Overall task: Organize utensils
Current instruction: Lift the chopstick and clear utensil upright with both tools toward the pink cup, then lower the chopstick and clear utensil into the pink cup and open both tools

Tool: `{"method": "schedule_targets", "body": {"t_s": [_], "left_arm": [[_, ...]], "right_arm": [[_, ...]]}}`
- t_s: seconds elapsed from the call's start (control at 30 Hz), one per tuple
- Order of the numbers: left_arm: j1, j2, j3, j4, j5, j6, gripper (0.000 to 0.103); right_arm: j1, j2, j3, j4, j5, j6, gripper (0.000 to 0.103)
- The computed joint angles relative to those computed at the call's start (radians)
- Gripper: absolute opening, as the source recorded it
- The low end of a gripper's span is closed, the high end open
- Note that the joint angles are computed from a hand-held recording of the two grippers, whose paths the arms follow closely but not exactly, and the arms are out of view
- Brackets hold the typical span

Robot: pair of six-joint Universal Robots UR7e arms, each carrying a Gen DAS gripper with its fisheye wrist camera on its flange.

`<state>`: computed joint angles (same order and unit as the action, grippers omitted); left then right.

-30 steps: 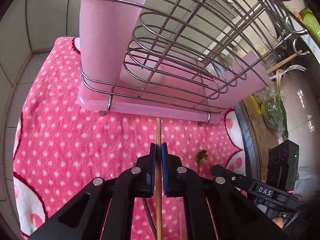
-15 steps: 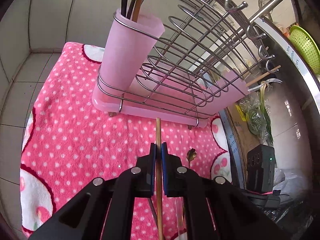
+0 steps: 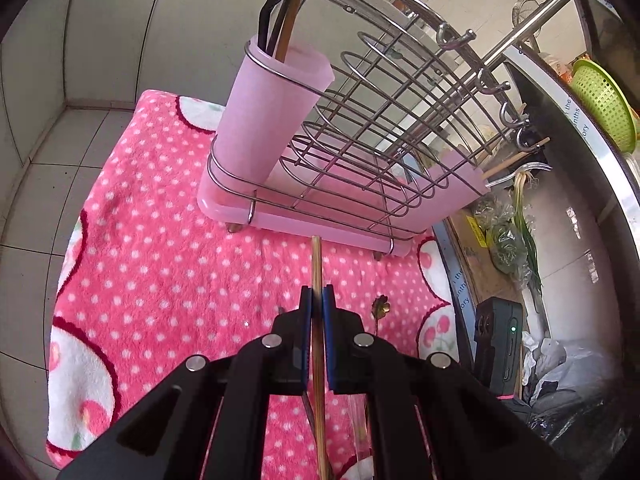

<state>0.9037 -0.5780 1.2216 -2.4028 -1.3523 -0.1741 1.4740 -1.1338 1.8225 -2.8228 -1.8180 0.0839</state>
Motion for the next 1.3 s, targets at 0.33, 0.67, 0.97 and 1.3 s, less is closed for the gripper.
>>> {"method": "schedule_targets", "body": {"t_s": [0.33,0.67,0.97,1.3], "left_arm": [[-0.02,-0.059,0.063,-0.136,0.021,0.02,0.005],[-0.057,-0.107,0.059,-0.293,0.075,0.092,0.005],[-0.089,-0.097,-0.046,-0.345,0.113,0.15,0.005],[-0.107,-0.05,-0.199,-0.395,0.157,0.213,0.005]], "right_arm": [[0.06,-0.081,0.087,-0.304,0.008,-0.124,0.004],[0.138,-0.112,0.077,-0.601,-0.007,-0.274,0.004],[0.19,-0.102,-0.036,-0.692,-0.029,-0.4,0.004],[0.209,-0.025,-0.181,-0.788,-0.043,-0.519,0.004]]}}
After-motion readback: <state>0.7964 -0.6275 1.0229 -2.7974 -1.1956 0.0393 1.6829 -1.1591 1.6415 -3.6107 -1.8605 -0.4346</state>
